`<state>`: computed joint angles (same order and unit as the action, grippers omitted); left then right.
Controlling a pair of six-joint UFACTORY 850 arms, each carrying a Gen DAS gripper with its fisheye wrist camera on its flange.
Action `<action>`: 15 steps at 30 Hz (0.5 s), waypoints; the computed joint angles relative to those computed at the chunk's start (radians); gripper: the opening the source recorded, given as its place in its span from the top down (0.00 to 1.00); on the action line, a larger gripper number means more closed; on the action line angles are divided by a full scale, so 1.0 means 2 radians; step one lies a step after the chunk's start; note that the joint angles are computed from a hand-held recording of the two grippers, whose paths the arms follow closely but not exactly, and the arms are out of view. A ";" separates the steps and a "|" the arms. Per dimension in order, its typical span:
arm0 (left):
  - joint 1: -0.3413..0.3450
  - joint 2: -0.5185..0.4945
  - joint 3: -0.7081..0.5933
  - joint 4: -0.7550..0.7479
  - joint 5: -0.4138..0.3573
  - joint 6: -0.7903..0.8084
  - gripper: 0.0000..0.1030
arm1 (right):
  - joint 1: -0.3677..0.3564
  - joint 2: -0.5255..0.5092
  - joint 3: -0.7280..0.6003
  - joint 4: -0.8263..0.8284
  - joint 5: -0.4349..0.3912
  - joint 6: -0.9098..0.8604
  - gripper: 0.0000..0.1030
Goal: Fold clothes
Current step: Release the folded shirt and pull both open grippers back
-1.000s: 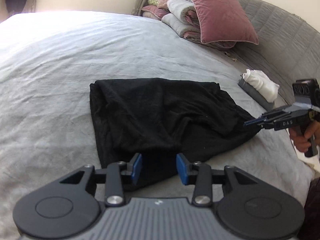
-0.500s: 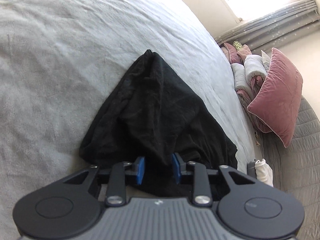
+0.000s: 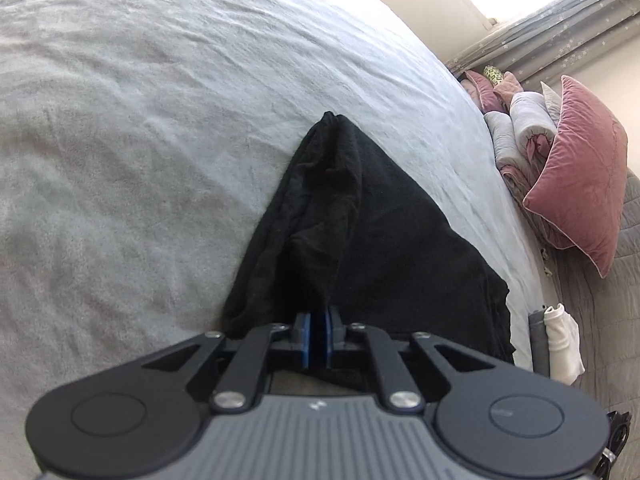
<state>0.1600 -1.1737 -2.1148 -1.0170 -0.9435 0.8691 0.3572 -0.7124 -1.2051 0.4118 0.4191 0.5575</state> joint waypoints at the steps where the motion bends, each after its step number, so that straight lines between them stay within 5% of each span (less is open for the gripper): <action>1: 0.001 -0.001 -0.005 0.005 -0.005 0.000 0.82 | 0.001 0.003 0.004 -0.001 0.002 -0.008 0.95; 4: 0.006 0.013 0.002 0.000 0.001 0.040 0.57 | 0.003 0.021 0.018 0.006 0.010 -0.040 0.84; 6: 0.004 0.032 0.018 -0.007 0.033 0.090 0.55 | 0.007 0.035 0.027 0.041 0.019 -0.097 0.84; 9: -0.010 0.049 0.035 -0.037 0.088 0.171 0.50 | 0.014 0.035 0.016 0.123 0.046 -0.214 0.52; 12: -0.032 0.047 0.036 -0.090 0.127 0.258 0.50 | 0.019 0.004 -0.034 0.206 0.071 -0.346 0.51; 15: -0.047 0.019 0.011 -0.145 0.116 0.326 0.60 | 0.025 -0.044 -0.102 0.291 0.095 -0.480 0.51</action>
